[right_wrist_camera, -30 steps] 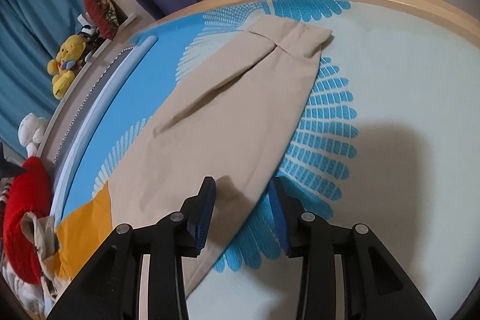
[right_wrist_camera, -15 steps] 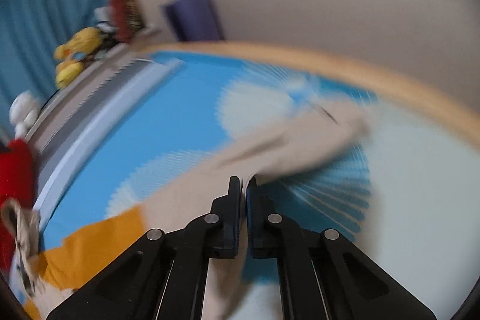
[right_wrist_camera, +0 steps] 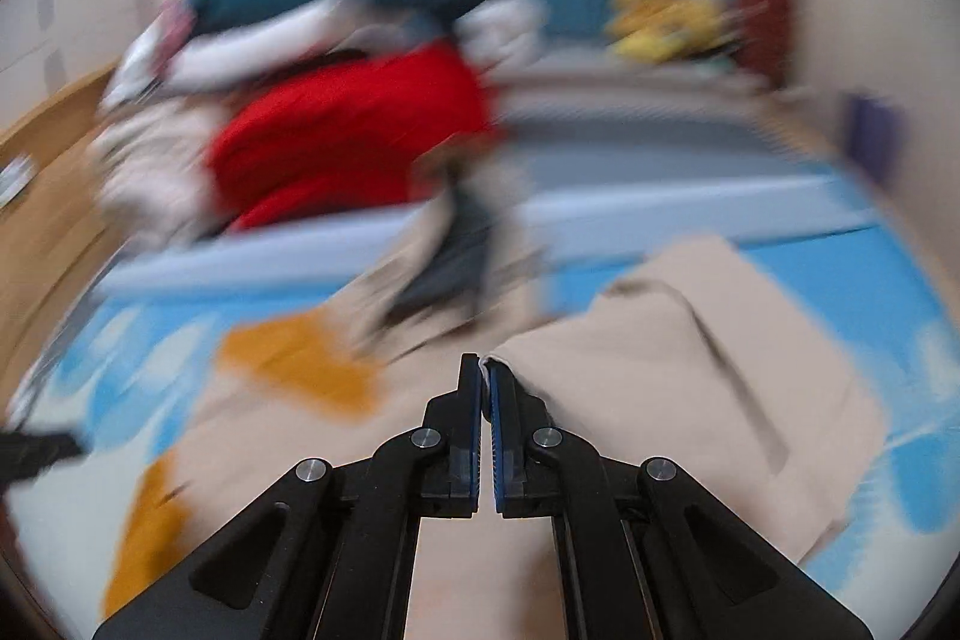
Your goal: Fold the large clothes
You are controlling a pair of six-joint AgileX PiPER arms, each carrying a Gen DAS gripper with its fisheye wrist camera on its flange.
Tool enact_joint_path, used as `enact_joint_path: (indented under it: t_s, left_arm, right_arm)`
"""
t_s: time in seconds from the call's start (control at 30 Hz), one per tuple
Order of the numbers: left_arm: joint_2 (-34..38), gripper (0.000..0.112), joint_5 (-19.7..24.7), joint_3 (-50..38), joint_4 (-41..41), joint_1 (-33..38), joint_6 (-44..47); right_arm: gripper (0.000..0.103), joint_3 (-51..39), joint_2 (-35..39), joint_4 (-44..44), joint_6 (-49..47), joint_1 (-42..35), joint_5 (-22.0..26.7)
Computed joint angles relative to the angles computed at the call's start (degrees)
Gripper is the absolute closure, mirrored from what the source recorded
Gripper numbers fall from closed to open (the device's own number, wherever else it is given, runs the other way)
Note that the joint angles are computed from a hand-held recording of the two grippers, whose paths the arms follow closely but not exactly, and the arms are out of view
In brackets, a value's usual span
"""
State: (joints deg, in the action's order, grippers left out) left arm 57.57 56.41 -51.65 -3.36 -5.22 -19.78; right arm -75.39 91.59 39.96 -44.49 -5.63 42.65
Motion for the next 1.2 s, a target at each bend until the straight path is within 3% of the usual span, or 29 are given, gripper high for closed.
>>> enact_joint_path:
  t_s: [0.13, 0.23, 0.3, 0.37, 0.43, 0.6, 0.77, 0.9, 1.07, 1.2]
  left_arm:
    - [-0.34, 0.082, 1.45, -0.31, -5.21, 6.84, 6.89]
    - [-0.34, 0.082, 2.36, -0.96, -7.67, 9.11, 9.38]
    - [-0.45, 0.082, 2.29, -1.16, -7.56, 8.51, 9.17]
    - [-0.33, 0.082, 1.80, -1.09, -7.13, 7.27, 8.44]
    - [0.00, 0.082, 1.03, -0.79, -6.25, 5.77, 6.81]
    - [1.43, 0.083, -1.72, 0.10, -1.37, -0.69, -0.10]
    - [3.35, 0.083, -3.44, 0.03, 1.44, -3.72, -3.57]
    - [4.34, 0.083, -4.12, 0.19, 0.72, -2.46, -3.03]
    - [4.18, 0.083, -3.74, -0.04, -2.10, 0.94, 0.89]
    - [3.40, 0.083, -2.88, -0.36, -5.42, 5.73, 5.01]
  right_arm:
    - [0.097, 1.43, 3.82, -8.07, 8.30, 8.41, 7.92]
    - [0.093, 4.43, 0.94, -7.66, 9.57, 5.62, 10.16]
    - [0.084, 6.34, -2.43, -5.95, 8.88, 0.64, 11.96]
    - [0.059, 7.50, -5.47, -4.50, 7.89, -5.93, 13.12]
    - [0.052, 8.29, -7.45, -4.02, 8.72, -9.99, 14.12]
    - [0.052, 10.89, -5.32, 2.71, 7.18, -19.23, 16.70]
    - [0.052, 12.07, 2.34, 5.30, 7.06, -14.21, 11.50]
    - [0.052, 10.90, 11.41, 12.33, 6.49, -11.96, 6.68]
    - [0.052, 7.36, 24.91, 24.47, 7.06, -11.74, 9.28]
    - [0.054, 8.43, 26.10, 32.54, 5.73, -10.57, 6.77]
